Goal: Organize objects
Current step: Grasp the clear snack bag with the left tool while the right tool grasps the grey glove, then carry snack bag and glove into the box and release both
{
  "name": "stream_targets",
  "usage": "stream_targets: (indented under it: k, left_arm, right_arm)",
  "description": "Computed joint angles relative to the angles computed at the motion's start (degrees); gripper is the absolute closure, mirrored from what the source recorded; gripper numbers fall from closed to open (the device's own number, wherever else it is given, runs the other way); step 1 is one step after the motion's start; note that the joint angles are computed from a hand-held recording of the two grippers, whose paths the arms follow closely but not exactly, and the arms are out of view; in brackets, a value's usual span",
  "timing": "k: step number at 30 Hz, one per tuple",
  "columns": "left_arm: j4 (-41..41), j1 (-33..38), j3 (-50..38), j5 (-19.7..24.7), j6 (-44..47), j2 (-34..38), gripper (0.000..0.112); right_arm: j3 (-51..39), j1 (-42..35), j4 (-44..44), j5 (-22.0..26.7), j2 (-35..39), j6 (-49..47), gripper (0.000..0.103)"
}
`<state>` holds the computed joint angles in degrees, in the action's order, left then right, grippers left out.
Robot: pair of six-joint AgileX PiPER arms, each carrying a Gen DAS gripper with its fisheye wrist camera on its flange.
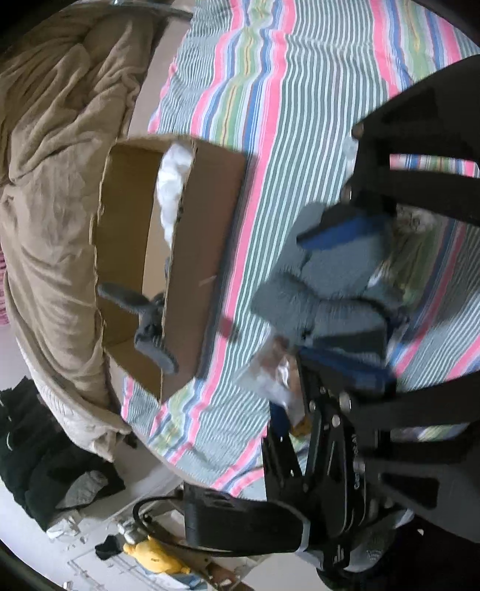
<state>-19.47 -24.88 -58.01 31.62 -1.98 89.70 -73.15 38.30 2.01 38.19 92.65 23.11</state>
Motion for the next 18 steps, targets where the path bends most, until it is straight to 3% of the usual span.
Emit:
stream_targets:
  k: [5, 7, 10, 18]
  left_arm:
    - [-0.1, 0.8, 1.9, -0.6, 0.2, -2.4, 0.063]
    - [1.4, 0.8, 2.6, -0.8, -1.0, -3.7, 0.063]
    - [1.7, 1.7, 3.9, -0.9, -1.2, -5.8, 0.063]
    - [1.4, 4.0, 3.7, 0.4, -0.6, -9.8, 0.063]
  right_arm:
    - [-1.7, 1.4, -0.9, -0.2, 3.4, 0.8, 0.037]
    - [-2.2, 1.8, -1.7, -0.5, 4.3, 1.4, 0.050]
    - [-3.4, 2.9, -4.2, 0.0, 5.6, 2.3, 0.061]
    - [-3.6, 4.1, -7.5, 1.2, 2.3, 4.4, 0.068]
